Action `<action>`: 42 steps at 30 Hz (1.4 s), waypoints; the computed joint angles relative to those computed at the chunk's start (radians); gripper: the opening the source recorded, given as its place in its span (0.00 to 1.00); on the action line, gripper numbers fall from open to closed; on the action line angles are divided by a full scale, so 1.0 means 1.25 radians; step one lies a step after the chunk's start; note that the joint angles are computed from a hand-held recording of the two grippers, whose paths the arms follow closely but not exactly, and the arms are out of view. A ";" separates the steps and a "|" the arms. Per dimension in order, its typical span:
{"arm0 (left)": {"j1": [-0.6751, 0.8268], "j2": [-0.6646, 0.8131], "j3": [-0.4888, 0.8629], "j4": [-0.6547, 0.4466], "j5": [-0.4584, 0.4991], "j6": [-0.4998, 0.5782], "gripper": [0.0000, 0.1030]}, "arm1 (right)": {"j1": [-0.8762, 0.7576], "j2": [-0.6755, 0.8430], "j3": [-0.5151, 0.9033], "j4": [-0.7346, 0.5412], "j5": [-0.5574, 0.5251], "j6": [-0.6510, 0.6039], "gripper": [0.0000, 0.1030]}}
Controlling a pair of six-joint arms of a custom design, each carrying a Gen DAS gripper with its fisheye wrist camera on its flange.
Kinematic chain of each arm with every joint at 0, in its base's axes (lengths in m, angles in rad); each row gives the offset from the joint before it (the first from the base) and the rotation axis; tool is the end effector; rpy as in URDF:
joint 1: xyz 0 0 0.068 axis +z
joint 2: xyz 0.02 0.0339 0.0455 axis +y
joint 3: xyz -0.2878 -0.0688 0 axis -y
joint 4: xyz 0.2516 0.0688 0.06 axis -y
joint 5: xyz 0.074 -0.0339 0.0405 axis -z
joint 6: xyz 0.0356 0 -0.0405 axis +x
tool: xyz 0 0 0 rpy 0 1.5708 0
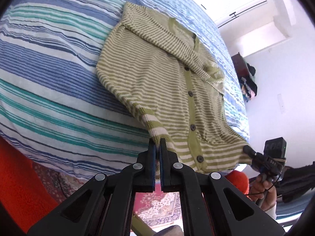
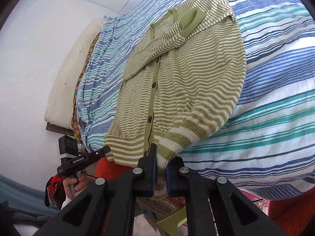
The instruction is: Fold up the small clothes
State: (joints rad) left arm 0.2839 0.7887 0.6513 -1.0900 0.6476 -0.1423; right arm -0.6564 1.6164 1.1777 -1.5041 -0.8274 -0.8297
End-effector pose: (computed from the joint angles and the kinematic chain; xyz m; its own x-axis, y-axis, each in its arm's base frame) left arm 0.1107 0.0099 0.2462 -0.8908 -0.3777 -0.2527 -0.1563 0.7768 -0.6101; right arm 0.2146 -0.1322 0.2571 -0.9593 0.1087 -0.2606 -0.1225 0.6711 0.7311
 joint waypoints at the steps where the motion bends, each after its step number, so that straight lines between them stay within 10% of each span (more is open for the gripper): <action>1: -0.001 0.028 0.022 0.022 0.011 -0.013 0.01 | 0.006 0.007 0.022 -0.009 -0.024 0.010 0.08; 12: -0.099 0.530 0.401 0.330 -0.075 -0.159 0.01 | 0.195 0.201 0.352 0.330 -0.178 0.544 0.08; 22: -0.199 1.033 0.895 0.342 -0.341 -0.206 0.06 | 0.348 0.643 0.958 0.466 -0.035 0.894 0.08; 24: -0.196 1.107 0.982 0.290 -0.389 -0.214 0.36 | 0.360 0.742 1.110 0.423 0.013 0.924 0.22; 25: -0.189 1.126 0.999 0.278 -0.401 -0.217 0.43 | 0.363 0.770 1.151 0.413 0.036 0.939 0.51; 27: -0.176 1.114 0.969 0.300 -0.421 -0.222 0.54 | 0.351 0.758 1.112 0.461 0.041 0.966 0.79; 35: -0.173 0.850 0.568 0.444 -0.394 -0.147 0.63 | 0.249 0.517 0.687 0.611 0.081 0.838 0.78; 42: -0.448 0.652 0.349 0.452 -0.499 -0.046 0.70 | 0.133 0.430 0.489 0.526 0.068 0.690 0.78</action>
